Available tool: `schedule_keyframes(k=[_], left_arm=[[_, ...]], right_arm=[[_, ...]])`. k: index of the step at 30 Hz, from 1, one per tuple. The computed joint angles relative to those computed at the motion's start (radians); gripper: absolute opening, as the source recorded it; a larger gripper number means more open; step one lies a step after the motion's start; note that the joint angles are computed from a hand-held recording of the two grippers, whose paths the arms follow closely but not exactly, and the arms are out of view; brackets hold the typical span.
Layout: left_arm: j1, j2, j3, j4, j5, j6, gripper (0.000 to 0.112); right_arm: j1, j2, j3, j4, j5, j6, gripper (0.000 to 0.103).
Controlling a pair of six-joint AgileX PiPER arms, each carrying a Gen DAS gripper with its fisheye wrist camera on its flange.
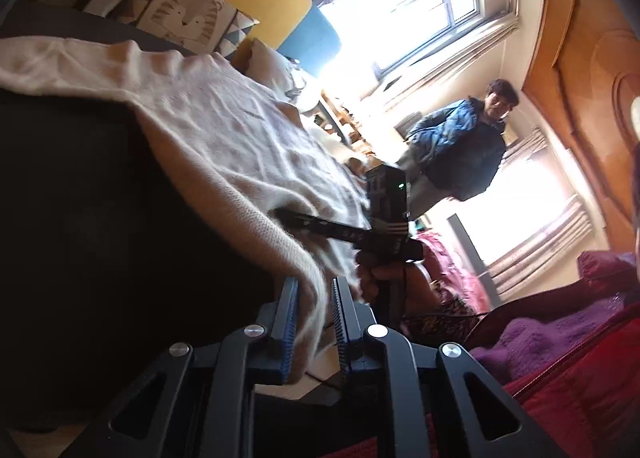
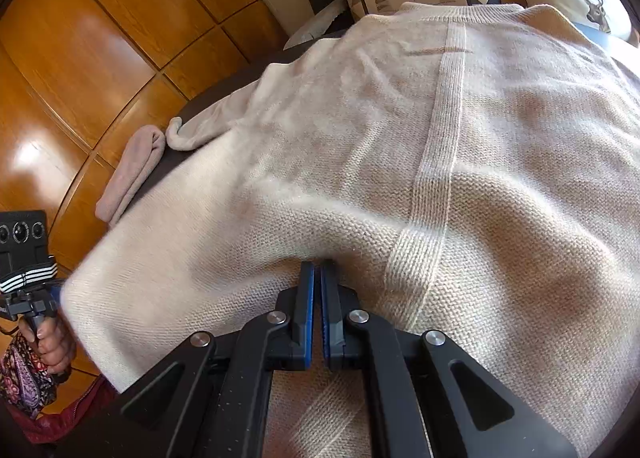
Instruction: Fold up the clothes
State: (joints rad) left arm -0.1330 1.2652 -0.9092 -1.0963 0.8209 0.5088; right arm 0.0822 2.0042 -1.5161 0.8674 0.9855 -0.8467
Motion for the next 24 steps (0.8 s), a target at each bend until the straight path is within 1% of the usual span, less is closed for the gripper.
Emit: schedule_keyframes(k=[3,4,5,6,7,8,9,10,11,12,13,15,17,19,20,21,23,24], left_arm=[[-0.033,-0.021,0.010,0.284,-0.040,-0.280,0.012],[-0.027,-0.016,0.020,0.341,-0.038,-0.345,0.012],[-0.013,-0.016,0.036,0.358,-0.042,-0.376,0.010],[0.011,-0.023,0.061,0.335,-0.049,-0.372,0.009],[0.041,-0.028,0.079,0.272,-0.048,-0.335,0.010],[0.046,-0.029,0.080,0.243,-0.062,-0.331,0.012],[0.030,-0.031,0.068,0.254,-0.093,-0.350,0.013],[-0.012,-0.031,0.041,0.298,-0.141,-0.395,0.014],[-0.063,-0.018,0.004,0.349,-0.186,-0.438,0.016],[-0.117,0.013,-0.049,0.415,-0.215,-0.489,0.018],[-0.169,0.057,-0.113,0.500,-0.225,-0.552,0.018],[-0.231,0.175,-0.240,0.623,-0.196,-0.614,0.018],[-0.274,0.295,-0.367,0.717,-0.142,-0.655,0.018],[-0.302,0.392,-0.453,0.786,-0.089,-0.701,0.018],[-0.324,0.427,-0.486,0.851,-0.065,-0.747,0.018],[-0.342,0.431,-0.486,0.903,-0.063,-0.773,0.018],[-0.375,0.430,-0.474,1.001,-0.067,-0.817,0.018],[-0.391,0.424,-0.470,1.062,-0.054,-0.854,0.018]], right_arm=[[0.001,-0.004,0.007,0.002,-0.010,-0.002,0.000],[0.003,-0.005,0.008,0.003,-0.013,-0.004,0.000],[0.005,-0.005,0.008,0.004,-0.016,-0.006,0.001],[0.006,-0.006,0.010,0.005,-0.019,-0.004,0.001],[0.008,-0.008,0.012,0.005,-0.021,-0.002,0.001],[0.009,-0.009,0.013,0.006,-0.024,-0.001,0.001],[0.010,-0.011,0.015,0.007,-0.026,0.001,0.001],[0.015,-0.032,0.031,-0.007,-0.041,-0.009,0.005],[0.020,-0.054,0.047,-0.022,-0.056,-0.019,0.006],[0.025,-0.076,0.063,-0.037,-0.071,-0.028,0.006],[0.031,-0.098,0.078,-0.053,-0.086,-0.037,0.006],[0.042,-0.141,0.107,-0.086,-0.115,-0.052,0.006],[0.048,-0.180,0.118,-0.158,-0.118,-0.051,0.006],[0.038,-0.193,0.105,-0.214,-0.077,-0.040,0.006],[0.035,-0.196,0.097,-0.245,-0.058,-0.032,0.006],[0.032,-0.198,0.090,-0.276,-0.039,-0.026,0.006],[0.032,-0.207,0.094,-0.360,-0.032,-0.017,0.013],[0.034,-0.207,0.096,-0.413,-0.031,0.002,0.022]])
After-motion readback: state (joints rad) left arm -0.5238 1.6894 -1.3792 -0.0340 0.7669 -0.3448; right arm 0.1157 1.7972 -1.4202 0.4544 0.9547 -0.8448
